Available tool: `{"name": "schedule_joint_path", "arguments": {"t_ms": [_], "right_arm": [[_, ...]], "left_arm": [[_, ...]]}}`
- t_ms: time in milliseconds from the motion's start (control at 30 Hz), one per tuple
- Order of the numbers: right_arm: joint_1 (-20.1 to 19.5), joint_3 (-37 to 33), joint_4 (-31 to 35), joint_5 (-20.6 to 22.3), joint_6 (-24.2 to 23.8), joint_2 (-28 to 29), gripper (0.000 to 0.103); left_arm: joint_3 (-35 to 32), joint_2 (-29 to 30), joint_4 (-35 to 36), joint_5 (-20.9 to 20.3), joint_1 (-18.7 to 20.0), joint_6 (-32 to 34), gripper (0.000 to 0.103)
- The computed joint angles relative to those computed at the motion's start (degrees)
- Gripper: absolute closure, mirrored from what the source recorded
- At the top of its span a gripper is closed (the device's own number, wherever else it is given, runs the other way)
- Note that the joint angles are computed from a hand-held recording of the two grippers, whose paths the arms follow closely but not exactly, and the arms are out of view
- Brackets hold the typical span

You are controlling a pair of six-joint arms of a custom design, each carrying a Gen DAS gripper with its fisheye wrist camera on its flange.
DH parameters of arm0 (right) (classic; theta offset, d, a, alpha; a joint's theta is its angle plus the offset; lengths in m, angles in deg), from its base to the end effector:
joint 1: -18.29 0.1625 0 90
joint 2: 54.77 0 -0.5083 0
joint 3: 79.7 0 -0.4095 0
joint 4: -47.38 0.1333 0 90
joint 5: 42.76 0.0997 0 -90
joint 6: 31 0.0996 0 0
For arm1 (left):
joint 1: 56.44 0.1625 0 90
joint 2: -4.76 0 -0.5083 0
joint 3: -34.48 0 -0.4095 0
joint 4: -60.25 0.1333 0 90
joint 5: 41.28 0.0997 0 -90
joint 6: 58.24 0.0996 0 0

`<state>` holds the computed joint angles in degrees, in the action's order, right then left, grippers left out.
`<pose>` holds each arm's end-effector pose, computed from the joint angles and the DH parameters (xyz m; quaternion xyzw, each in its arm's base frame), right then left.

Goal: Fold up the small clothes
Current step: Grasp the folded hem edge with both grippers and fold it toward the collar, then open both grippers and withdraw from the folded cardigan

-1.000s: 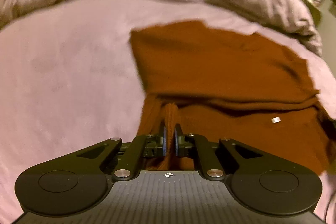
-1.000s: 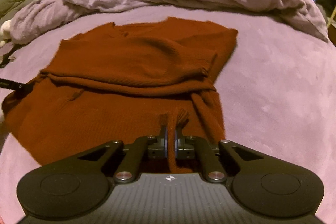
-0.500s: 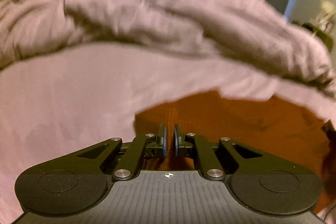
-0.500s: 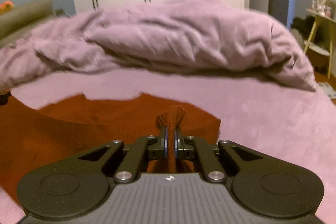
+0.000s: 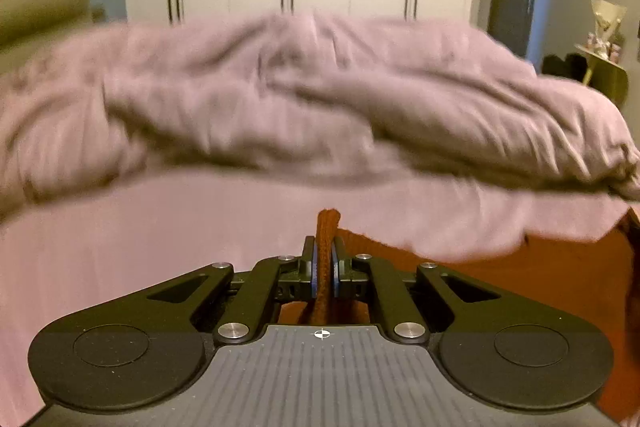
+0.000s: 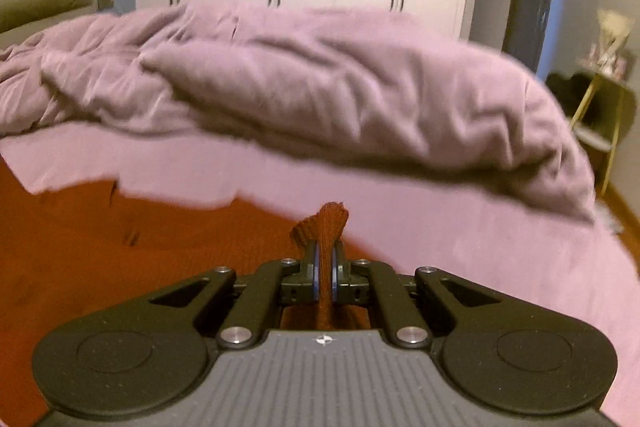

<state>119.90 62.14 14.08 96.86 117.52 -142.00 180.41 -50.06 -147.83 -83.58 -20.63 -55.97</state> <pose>0.1137 -0.2682 0.2200 0.0550 -0.7840 0.4447 0.4296 -0.2067 -0.4043 0.1540 0.3376 0.8282 -0.3639 0.2602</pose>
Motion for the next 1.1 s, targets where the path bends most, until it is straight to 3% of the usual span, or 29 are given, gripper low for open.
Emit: {"name": "schedule_joint_path", "arguments": {"t_ms": [100,200,233,300,367,400,467,500,533,600,667,733,800,867,933,967,1000,1033,1100], "right_arm": [[-0.9,-2.4,-8.1,2.8,-7.5,2.7,0.099],[-3.1,-4.2,-13.3,3.7,-12.0,5.8,0.098],[-4.0,-4.8,-13.9,3.8,-12.2,7.0,0.098],[-5.9,-5.8,-13.8,4.5,-10.6,9.8,0.096],[-7.0,-5.7,-13.5,5.6,-9.6,11.5,0.084],[-7.4,-4.8,-14.4,5.3,-9.1,11.6,0.083],[-7.6,-1.7,-17.2,2.7,-6.1,9.6,0.083],[-6.5,0.1,-20.6,2.9,-5.3,8.9,0.083],[-5.5,1.3,-21.9,1.7,-4.8,8.5,0.083],[-3.6,3.2,-20.6,-5.6,-4.3,9.0,0.081],[-1.6,2.3,-17.5,-9.3,-5.1,12.4,0.078],[-1.1,-0.1,-12.5,-12.2,-4.9,16.6,0.077],[-1.4,-1.9,-11.5,-10.5,-7.5,20.7,0.077],[-2.4,-0.7,-18.5,-7.2,-14.9,22.0,0.077],[-6.2,1.3,-20.6,-8.8,-14.5,18.5,0.076],[-8.4,1.8,-19.7,-8.9,-12.3,15.8,0.065],[-11.1,2.5,-18.1,-10.4,-9.4,12.4,0.063],[-13.6,3.0,-15.0,-12.7,-5.9,9.1,0.065],[-16.6,3.7,-13.8,-12.1,-2.9,4.3,0.074]], "left_arm": [[-5.2,7.2,-5.8,5.3,1.0,4.6,0.094],[-8.9,12.5,-3.6,9.9,2.7,2.6,0.092],[-9.7,13.7,0.1,12.0,3.3,-0.5,0.092],[-9.6,12.4,9.4,10.0,5.0,-8.2,0.089],[-7.3,10.5,9.2,6.7,6.0,-11.4,0.086],[-5.4,10.5,5.4,7.5,5.6,-11.3,0.085],[-1.6,11.9,-5.2,10.1,3.6,-9.7,0.074],[0.4,12.8,-10.7,9.5,2.3,-9.1,0.064],[1.4,13.3,-13.8,7.8,1.6,-8.8,0.05],[2.3,14.2,-15.3,4.0,0.8,-7.7,0.026],[1.7,17.8,-16.0,6.1,-0.1,-6.7,0.022],[0.6,19.5,-11.2,8.7,0.2,-8.8,0.024],[0.2,20.8,-10.8,11.2,1.3,-9.1,0.022],[0.9,21.9,-15.6,11.3,2.3,-6.4,0.018],[0.9,21.1,-15.6,11.2,3.3,-5.5,0.01],[0.9,20.8,-15.1,11.6,3.6,-5.9,0.008],[1.1,20.0,-13.9,11.1,4.1,-7.2,0.007],[1.4,19.0,-12.7,10.1,4.6,-8.7,0.007],[2.2,16.5,-9.7,8.8,5.1,-12.8,0.007]]}}
